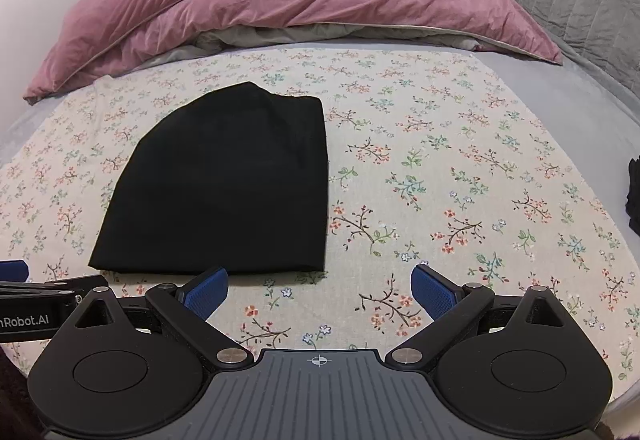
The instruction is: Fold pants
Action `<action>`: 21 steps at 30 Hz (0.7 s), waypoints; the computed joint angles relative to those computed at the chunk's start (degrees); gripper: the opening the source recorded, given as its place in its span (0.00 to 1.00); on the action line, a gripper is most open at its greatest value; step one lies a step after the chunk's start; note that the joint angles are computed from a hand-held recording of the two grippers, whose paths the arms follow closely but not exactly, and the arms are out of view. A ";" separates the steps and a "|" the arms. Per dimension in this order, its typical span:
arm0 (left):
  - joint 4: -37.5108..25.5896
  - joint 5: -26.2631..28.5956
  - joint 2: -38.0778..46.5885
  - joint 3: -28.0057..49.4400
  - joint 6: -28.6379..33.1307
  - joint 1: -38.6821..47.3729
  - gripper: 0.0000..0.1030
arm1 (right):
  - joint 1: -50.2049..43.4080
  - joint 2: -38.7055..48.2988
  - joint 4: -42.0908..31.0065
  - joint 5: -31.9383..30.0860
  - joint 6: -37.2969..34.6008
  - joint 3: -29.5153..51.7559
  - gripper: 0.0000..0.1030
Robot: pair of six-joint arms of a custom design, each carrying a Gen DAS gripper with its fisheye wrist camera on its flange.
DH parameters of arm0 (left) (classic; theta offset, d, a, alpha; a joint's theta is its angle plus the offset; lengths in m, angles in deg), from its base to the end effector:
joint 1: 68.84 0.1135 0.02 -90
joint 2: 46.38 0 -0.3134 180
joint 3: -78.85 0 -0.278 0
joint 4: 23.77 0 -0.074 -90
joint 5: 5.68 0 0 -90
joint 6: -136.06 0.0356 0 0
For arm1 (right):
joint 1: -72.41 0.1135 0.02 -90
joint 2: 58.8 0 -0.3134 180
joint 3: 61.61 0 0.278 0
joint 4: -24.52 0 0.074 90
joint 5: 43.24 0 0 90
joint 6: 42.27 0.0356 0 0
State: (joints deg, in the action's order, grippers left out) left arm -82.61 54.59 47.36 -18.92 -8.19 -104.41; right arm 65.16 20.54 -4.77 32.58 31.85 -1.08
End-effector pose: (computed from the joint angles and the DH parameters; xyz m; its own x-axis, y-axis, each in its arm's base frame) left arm 0.2934 -0.1881 0.2720 -0.7474 -0.3319 -0.5755 -0.4058 0.9140 0.0000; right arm 0.2964 -0.0289 0.2511 -0.6993 -0.1785 -0.6922 -0.2404 0.9706 -0.0074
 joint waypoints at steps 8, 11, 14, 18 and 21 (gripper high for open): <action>0.30 0.66 0.39 0.14 0.31 -0.37 1.00 | 0.33 0.05 -0.20 0.32 -0.15 -0.13 0.97; 0.29 0.58 0.37 0.13 0.23 -0.42 1.00 | 0.38 -0.11 -0.16 0.40 -0.05 -0.27 0.97; 0.29 0.52 0.31 0.10 0.12 -0.49 1.00 | 0.33 0.01 -0.25 0.31 -0.20 -0.12 0.97; 0.46 0.77 0.09 -0.15 0.18 -0.41 1.00 | 0.44 -0.28 -0.32 0.32 -0.19 -0.24 0.97; 0.38 0.79 0.12 -0.08 0.03 -0.51 1.00 | 0.49 -0.38 -0.52 0.25 -0.38 -0.24 0.97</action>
